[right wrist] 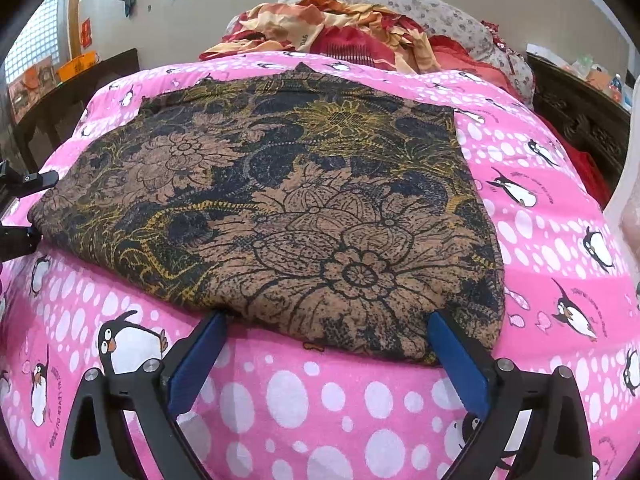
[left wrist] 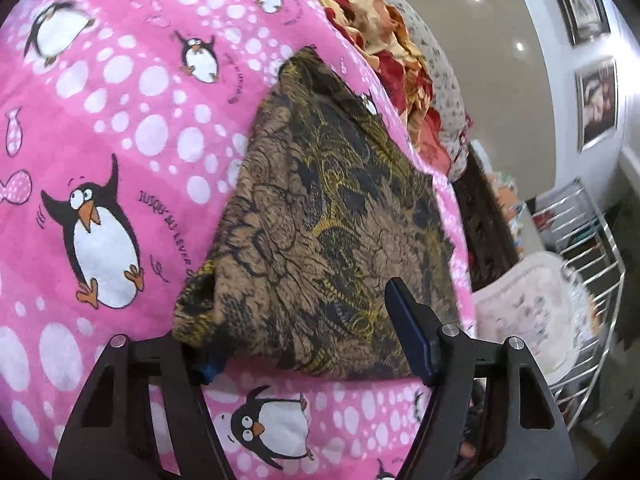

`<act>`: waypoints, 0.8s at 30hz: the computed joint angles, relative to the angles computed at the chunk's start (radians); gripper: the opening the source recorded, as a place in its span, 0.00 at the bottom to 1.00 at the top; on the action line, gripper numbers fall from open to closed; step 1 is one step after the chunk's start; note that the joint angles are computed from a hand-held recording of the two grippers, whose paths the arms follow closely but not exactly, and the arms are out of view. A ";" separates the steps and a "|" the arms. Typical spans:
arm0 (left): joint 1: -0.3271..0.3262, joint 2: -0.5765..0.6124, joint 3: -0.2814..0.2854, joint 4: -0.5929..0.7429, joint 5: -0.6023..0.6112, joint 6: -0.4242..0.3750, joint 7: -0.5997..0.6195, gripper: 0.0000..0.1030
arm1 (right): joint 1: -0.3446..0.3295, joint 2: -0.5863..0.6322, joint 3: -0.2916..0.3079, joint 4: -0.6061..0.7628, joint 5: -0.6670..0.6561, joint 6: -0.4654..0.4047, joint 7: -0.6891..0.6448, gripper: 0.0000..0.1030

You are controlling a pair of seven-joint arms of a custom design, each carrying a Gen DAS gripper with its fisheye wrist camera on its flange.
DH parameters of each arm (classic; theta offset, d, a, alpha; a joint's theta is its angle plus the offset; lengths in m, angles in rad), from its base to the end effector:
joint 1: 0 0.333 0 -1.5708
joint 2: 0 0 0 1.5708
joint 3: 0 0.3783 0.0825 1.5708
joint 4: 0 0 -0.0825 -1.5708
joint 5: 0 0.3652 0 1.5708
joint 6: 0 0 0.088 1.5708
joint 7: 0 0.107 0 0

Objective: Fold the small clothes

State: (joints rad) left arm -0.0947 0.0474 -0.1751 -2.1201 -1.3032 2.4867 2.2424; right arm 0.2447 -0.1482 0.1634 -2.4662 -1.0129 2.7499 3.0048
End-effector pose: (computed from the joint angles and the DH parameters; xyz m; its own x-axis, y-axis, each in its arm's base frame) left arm 0.5451 -0.1446 0.4936 -0.1447 -0.6623 0.7352 -0.9103 -0.2021 -0.3613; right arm 0.4094 0.2168 0.4556 -0.1497 -0.9887 0.0077 -0.7615 0.1103 -0.6387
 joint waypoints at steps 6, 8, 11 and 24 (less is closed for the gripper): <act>0.001 -0.001 0.003 -0.033 -0.032 0.072 -0.056 0.24 | 0.030 -0.011 -0.004 0.021 0.127 -0.054 -0.140 0.96; -0.008 -0.006 -0.005 -0.041 -0.034 0.112 -0.041 0.22 | 0.030 -0.037 -0.007 0.034 0.164 -0.042 -0.188 0.96; -0.037 -0.014 -0.023 -0.050 0.008 0.221 -0.036 0.17 | 0.022 -0.040 -0.013 0.100 0.231 -0.025 -0.297 0.96; -0.195 -0.042 -0.086 0.044 -0.329 0.535 0.833 0.14 | -0.118 0.575 0.170 0.933 1.396 -0.103 -1.327 0.78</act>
State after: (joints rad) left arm -0.2900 0.0058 -0.2614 -2.0763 -1.6320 3.0218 3.0756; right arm 0.1270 0.4273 0.3334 -1.5328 0.3833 2.6468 1.6782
